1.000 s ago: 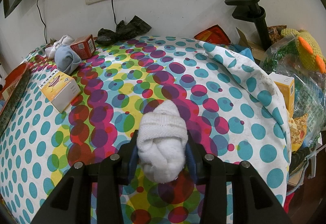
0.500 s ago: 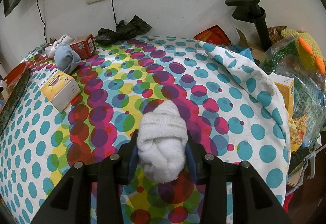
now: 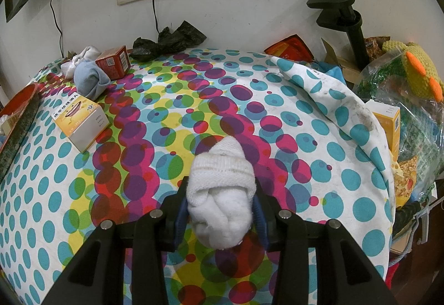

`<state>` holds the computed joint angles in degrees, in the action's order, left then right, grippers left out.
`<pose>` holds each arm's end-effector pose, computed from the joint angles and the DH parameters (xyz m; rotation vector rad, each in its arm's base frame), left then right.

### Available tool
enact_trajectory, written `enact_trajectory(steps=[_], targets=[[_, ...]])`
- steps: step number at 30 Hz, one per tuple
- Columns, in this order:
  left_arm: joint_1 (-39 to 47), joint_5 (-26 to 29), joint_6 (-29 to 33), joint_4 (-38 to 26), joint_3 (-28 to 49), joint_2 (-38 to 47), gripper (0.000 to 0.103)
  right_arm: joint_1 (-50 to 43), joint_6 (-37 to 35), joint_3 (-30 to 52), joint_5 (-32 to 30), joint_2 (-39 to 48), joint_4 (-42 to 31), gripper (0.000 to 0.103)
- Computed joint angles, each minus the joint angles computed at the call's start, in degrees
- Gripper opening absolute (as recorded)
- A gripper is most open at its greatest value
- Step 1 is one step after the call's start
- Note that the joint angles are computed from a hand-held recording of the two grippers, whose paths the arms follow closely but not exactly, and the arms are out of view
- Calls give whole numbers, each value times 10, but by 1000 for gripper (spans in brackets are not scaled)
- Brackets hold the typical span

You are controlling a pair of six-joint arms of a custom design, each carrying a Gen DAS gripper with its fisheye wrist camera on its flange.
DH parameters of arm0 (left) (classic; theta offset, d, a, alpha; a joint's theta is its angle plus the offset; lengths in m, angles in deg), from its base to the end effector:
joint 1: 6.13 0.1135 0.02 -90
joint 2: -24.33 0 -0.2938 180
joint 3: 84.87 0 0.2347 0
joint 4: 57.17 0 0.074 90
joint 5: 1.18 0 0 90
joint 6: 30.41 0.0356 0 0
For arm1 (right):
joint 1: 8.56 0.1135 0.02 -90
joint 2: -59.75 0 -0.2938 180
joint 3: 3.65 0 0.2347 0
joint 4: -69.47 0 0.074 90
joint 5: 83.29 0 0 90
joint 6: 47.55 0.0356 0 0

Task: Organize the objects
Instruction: 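Open the left gripper to release the plastic bag onto the tray, then carry the white sock with the right gripper toward the red tray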

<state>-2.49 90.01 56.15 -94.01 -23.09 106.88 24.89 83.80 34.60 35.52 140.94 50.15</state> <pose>0.2596 0.0158 0.2290 -0.1513 2.5717 -0.0254 0.1728 0.0936 0.1508 0.3248 2.4415 -0.1329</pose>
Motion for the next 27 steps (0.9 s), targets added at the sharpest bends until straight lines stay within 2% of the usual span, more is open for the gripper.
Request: enact_trajectory(steps=[4, 9, 20, 23, 27], targets=[[-15, -13, -13, 4, -21, -39, 64, 7, 7, 8, 4, 10, -2, 42], [-45, -68, -12, 13, -63, -92, 66, -1, 0, -2, 1, -1, 0, 42], [-46, -76, -4, 41, -149, -163, 69, 11, 16, 9, 12, 14, -6, 42], [-42, -71, 3, 54, -166, -176, 77, 14, 19, 11, 14, 18, -7, 42], [-32, -63, 11, 66, -178, -186, 78, 17, 22, 11, 16, 19, -8, 42]])
